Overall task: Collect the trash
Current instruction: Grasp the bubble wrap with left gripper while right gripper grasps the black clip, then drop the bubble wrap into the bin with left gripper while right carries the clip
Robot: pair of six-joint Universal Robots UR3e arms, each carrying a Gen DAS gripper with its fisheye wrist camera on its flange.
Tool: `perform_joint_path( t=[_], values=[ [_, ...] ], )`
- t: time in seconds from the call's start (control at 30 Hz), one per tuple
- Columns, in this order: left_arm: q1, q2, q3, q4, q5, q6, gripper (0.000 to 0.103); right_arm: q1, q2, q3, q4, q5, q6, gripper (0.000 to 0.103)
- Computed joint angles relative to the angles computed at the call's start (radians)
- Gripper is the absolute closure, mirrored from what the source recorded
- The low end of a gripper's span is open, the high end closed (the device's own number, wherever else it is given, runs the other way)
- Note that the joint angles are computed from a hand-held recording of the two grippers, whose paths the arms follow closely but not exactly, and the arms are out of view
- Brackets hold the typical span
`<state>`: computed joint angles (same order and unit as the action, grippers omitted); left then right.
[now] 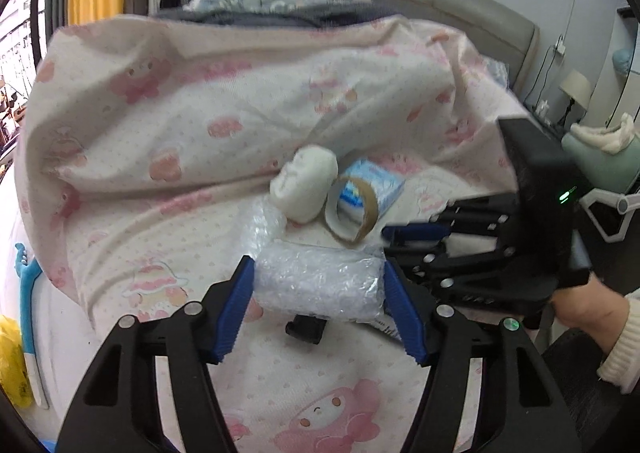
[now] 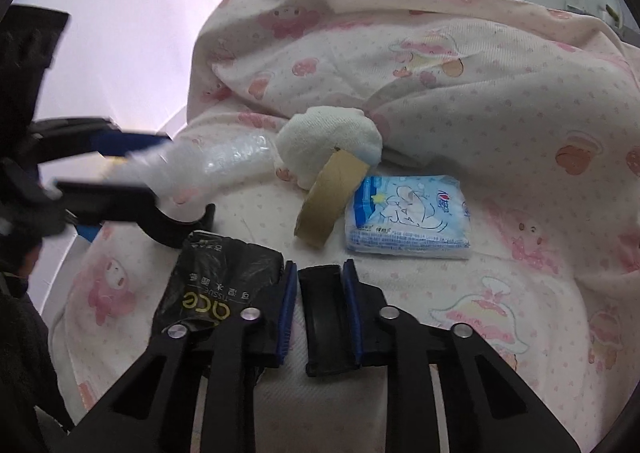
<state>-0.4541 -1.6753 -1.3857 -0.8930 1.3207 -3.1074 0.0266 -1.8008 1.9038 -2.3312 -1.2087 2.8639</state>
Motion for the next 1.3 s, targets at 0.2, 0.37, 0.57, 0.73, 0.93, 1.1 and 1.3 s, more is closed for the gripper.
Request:
perform_joint_path(
  t=[0.2, 0.37, 0.57, 0.73, 0.93, 1.1, 1.3],
  values=[
    [0.018, 0.079, -0.062, 0.067, 0.000, -0.046, 0.036, 0.023, 0.004, -0.024, 0.010, -0.038, 0.025, 0.083],
    [0.027, 0.159, -0.121, 0.093, 0.037, -0.082, 0.036, 0.041, -0.012, -0.057, 0.023, -0.076, 0.057, 0.083],
    [0.038, 0.241, -0.169, 0.059, 0.139, -0.134, 0.036, 0.062, -0.046, -0.115, 0.066, -0.098, 0.126, 0.083],
    [0.057, 0.314, -0.237, 0.038, 0.187, -0.144, 0.036, 0.088, -0.060, -0.172, 0.092, -0.077, 0.187, 0.083],
    [0.106, 0.406, -0.328, -0.019, 0.228, -0.130, 0.036, 0.165, -0.032, -0.270, 0.112, -0.095, 0.252, 0.083],
    [0.184, 0.494, -0.455, -0.027, 0.225, -0.126, 0.036, 0.283, 0.050, -0.379, 0.113, -0.129, 0.341, 0.083],
    [0.318, 0.598, -0.571, -0.092, 0.185, -0.072, 0.036, 0.428, 0.193, -0.523, 0.135, -0.191, 0.405, 0.083]
  ],
)
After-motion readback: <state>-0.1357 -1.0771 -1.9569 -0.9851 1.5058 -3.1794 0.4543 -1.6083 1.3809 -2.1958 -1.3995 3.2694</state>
